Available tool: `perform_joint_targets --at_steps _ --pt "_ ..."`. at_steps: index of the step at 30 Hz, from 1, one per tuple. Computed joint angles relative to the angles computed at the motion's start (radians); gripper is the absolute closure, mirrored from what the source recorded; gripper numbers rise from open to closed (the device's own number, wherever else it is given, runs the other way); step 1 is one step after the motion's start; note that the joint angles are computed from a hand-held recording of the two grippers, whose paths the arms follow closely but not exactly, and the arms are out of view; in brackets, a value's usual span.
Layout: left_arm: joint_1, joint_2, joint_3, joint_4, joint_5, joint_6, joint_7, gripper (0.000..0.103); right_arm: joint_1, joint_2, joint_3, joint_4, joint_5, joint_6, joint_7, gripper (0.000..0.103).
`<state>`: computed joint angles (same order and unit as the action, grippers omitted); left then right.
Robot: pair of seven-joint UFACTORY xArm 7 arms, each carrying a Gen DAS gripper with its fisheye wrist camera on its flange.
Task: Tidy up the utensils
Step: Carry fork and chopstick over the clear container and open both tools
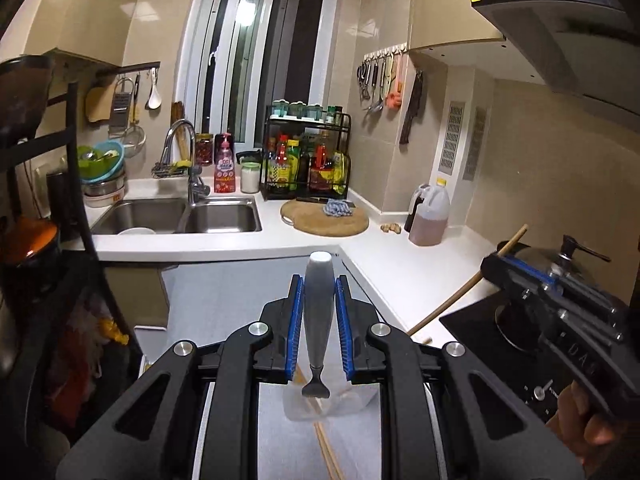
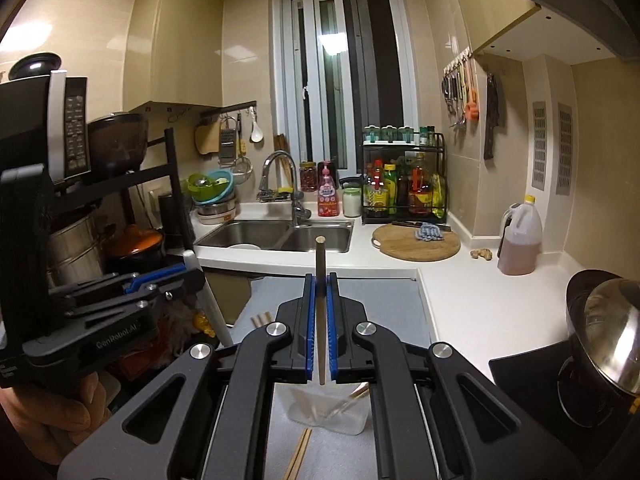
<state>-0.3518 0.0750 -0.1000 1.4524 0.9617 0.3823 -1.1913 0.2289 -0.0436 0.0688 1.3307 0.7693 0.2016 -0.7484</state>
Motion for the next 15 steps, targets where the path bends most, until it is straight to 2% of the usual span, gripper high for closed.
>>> perform_joint_targets --at_steps 3,7,11,15 --pt "0.003 0.067 0.015 0.053 -0.016 -0.032 0.017 0.087 -0.012 0.061 0.009 0.04 -0.035 -0.008 0.036 0.098" --pt "0.003 0.146 0.032 0.088 -0.161 -0.062 0.136 0.087 -0.041 0.129 0.038 0.067 -0.111 -0.018 0.102 0.098" --pt "-0.022 0.213 0.058 0.104 -0.234 -0.059 0.213 0.087 -0.068 0.184 0.069 0.079 -0.162 -0.027 0.134 0.098" --pt "-0.025 0.25 0.064 0.097 -0.344 -0.059 0.305 0.087 -0.076 0.234 0.07 0.085 -0.279 -0.015 0.239 0.097"
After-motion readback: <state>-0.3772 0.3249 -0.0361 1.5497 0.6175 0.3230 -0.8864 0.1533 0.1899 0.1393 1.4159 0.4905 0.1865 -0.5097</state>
